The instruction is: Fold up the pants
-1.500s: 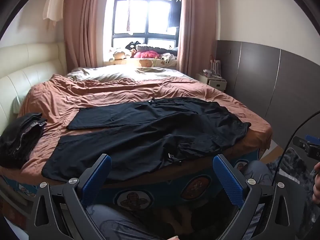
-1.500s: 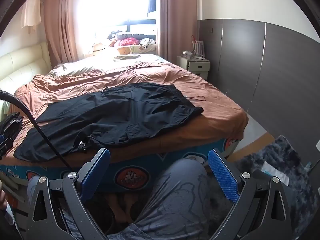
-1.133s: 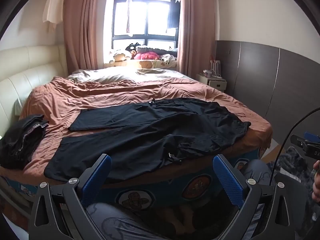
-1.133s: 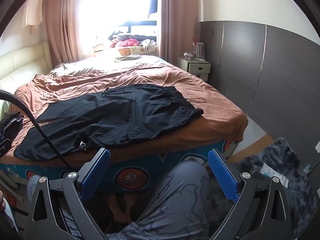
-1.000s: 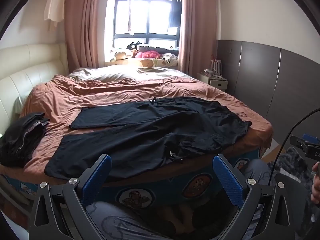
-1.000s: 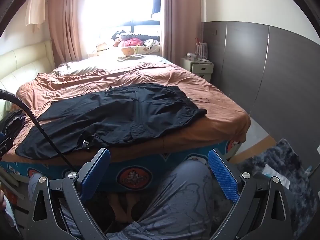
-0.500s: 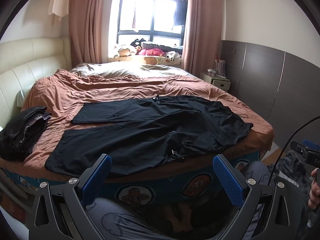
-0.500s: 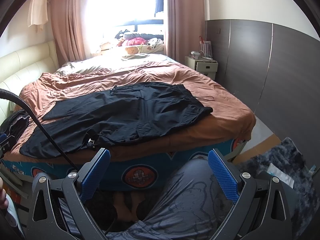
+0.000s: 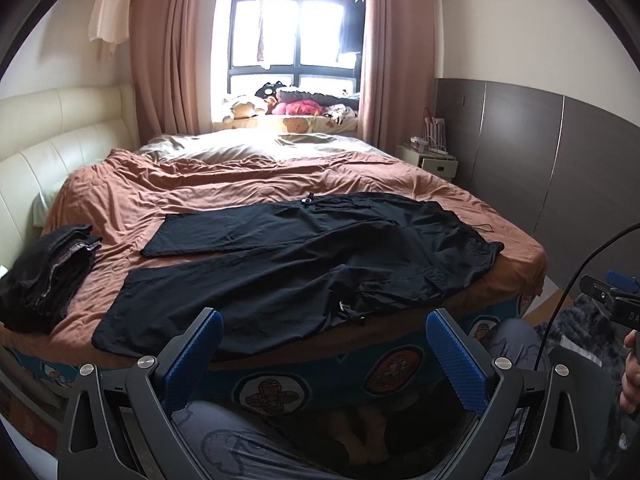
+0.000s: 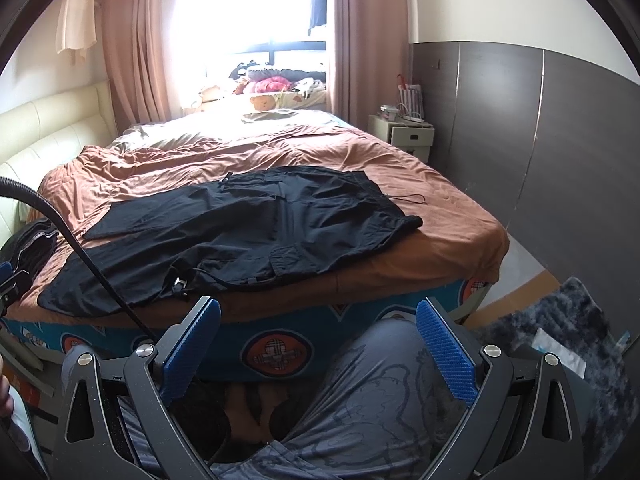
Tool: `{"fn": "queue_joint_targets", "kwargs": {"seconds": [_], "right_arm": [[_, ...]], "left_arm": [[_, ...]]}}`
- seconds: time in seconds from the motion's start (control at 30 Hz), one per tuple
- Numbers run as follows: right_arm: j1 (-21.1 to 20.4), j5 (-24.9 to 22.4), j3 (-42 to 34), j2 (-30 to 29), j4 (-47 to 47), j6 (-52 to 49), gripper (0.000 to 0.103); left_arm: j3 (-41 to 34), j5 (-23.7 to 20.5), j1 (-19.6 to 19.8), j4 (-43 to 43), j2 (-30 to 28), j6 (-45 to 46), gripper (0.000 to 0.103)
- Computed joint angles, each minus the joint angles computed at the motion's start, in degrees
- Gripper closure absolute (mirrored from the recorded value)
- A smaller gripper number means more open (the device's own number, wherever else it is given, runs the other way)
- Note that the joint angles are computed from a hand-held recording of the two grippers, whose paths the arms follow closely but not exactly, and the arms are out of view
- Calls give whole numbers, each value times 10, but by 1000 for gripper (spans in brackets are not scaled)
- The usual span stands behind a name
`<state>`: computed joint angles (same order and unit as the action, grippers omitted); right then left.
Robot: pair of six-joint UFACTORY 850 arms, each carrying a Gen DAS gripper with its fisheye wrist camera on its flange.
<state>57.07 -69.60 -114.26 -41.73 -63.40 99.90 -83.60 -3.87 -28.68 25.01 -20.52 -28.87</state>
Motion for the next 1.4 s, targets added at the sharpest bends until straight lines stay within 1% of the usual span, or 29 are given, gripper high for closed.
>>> {"fn": "queue_joint_targets", "kwargs": {"seconds": [0.17, 0.2, 0.23, 0.33, 0.47, 0.57, 0.67, 0.77, 0.87, 0.93, 0.97, 1.03, 1.07, 1.13, 1.2, 1.23, 1.3, 1.4], "right_arm": [[-1, -1, 0, 1, -1, 2, 4], [0, -2, 3, 2, -1, 3, 4], [-1, -1, 2, 2, -1, 2, 4], [-2, 6, 8, 5, -2, 7, 4], [-2, 8, 10, 6, -1, 7, 4], [-3, 9, 12, 7, -1, 10, 4], [-2, 7, 14, 9, -2, 11, 4], [-2, 7, 13, 8, -2, 12, 4], [-2, 7, 14, 8, -1, 11, 4], [-2, 12, 17, 9, -4, 15, 4], [-2, 14, 19, 11, -5, 18, 4], [-3, 23, 25, 14, -8, 25, 4], [-2, 28, 30, 17, -14, 28, 4], [-3, 26, 32, 17, -18, 25, 4], [-5, 31, 32, 16, -17, 23, 4], [-7, 36, 35, 18, -18, 24, 4], [-11, 39, 36, 18, -20, 23, 4], [-17, 47, 38, 18, -21, 23, 4]], "left_arm": [[0, -1, -1, 26, 0, -28, 0], [1, -1, -2, 26, 1, -29, 0], [2, 0, -1, 7, 2, -11, 0], [4, -2, -1, 24, 4, -27, 0], [3, -2, 1, -36, 5, 37, 0], [4, -1, 1, -40, 6, 44, 0], [3, 1, 2, -73, 5, 76, 0], [3, -1, 2, -75, 5, 78, 0], [3, -2, 3, -97, 4, 100, 0], [4, -1, 4, -82, 4, 86, 0], [2, -2, 4, -90, 2, 92, 0], [1, -2, 5, -142, 0, 142, 0], [1, -3, 6, -146, -2, 145, 0], [-5, -12, 6, -108, -8, 108, 0], [-8, -13, 7, -123, -11, 125, 0], [-9, -13, 8, -115, -12, 118, 0], [-12, -14, 8, -48, -16, 52, 0], [-24, -21, 11, -28, -28, 28, 0]]}}
